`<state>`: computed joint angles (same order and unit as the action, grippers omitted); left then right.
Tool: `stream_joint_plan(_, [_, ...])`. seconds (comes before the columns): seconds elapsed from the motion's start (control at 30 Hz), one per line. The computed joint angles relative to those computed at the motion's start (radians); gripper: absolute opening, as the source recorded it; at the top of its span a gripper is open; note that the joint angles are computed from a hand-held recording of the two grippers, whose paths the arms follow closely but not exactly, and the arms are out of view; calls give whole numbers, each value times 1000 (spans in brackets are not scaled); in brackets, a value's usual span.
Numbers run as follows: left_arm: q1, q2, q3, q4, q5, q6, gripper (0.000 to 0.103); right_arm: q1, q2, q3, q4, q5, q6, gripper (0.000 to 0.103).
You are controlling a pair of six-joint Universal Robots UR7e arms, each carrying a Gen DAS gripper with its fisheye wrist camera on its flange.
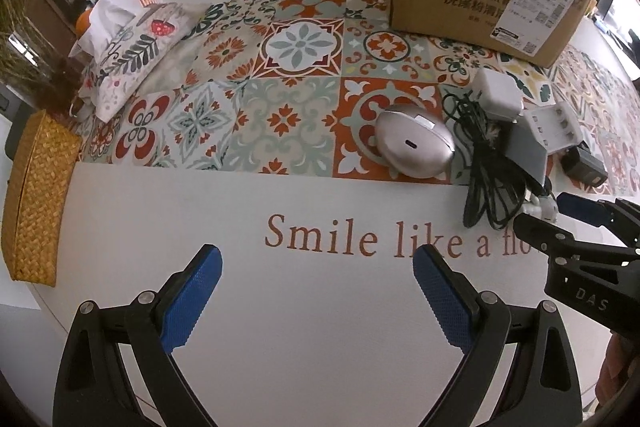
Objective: Organize rigid objects
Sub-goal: 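Lower the right gripper onto the white astronaut figurine and close, then grasp the silver egg-shaped device with the left gripper while the right holds the astronaut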
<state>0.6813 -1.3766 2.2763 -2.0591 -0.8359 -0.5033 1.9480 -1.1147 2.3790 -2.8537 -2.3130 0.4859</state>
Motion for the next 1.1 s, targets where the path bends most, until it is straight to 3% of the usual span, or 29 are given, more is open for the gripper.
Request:
stream_joint_plan(0.27, [4,15,-9,-2,7,4,98,-24,16,6,-41,13,-9,57])
stream_joint_plan(0.6, [-9,24,-4,-37,-11,49,98,4,-29,33,-31,15,31,56])
stream_joint_plan(1.1, [31,124,-26,-290,-51,281,97,3,-89,19,44,-17,142,56])
